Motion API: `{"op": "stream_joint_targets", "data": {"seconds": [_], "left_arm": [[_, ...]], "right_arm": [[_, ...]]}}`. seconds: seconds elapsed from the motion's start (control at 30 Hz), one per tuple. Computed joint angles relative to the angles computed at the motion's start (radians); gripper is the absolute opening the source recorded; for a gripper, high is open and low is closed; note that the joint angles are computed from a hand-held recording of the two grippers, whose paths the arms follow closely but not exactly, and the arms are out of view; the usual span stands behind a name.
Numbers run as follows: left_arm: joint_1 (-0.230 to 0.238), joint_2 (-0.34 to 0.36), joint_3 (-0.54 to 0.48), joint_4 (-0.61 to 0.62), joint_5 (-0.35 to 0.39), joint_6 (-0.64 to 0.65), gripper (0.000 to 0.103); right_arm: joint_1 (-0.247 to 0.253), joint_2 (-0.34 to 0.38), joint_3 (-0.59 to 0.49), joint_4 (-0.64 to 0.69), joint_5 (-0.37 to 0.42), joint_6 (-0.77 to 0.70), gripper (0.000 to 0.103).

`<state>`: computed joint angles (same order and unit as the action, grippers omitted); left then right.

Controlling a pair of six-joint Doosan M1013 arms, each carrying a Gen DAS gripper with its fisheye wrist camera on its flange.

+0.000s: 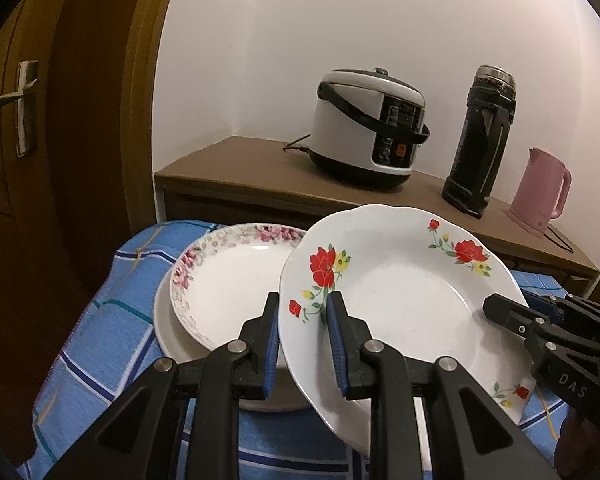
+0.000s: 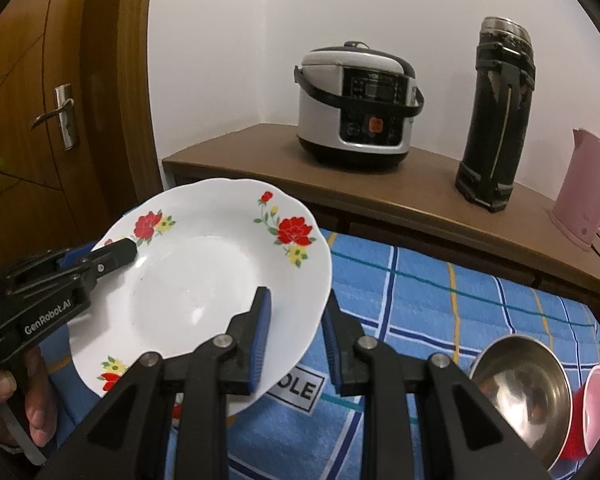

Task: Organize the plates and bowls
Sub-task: 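Lift the red-rose plate with the left tool, then carry the red-rose plate over the bowl-and-plate stack and lower it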

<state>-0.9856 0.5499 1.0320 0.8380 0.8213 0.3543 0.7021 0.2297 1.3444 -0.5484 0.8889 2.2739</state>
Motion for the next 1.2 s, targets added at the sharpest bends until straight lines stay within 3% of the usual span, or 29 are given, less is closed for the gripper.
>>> {"op": "stream_joint_targets", "data": {"seconds": [0.57, 0.87, 1.2], "left_arm": [[0.006, -0.002, -0.023, 0.1, 0.021, -0.021, 0.026], [0.03, 0.019, -0.06, 0.087, 0.04, 0.014, 0.027], [0.051, 0.031, -0.053, 0.125, 0.042, -0.064, 0.027]], "right_arm": [[0.006, 0.028, -0.063, -0.038, -0.023, 0.011, 0.026], [-0.004, 0.071, -0.114, -0.007, -0.018, -0.009, 0.025], [-0.009, 0.125, -0.169, 0.015, -0.006, -0.037, 0.025]]}}
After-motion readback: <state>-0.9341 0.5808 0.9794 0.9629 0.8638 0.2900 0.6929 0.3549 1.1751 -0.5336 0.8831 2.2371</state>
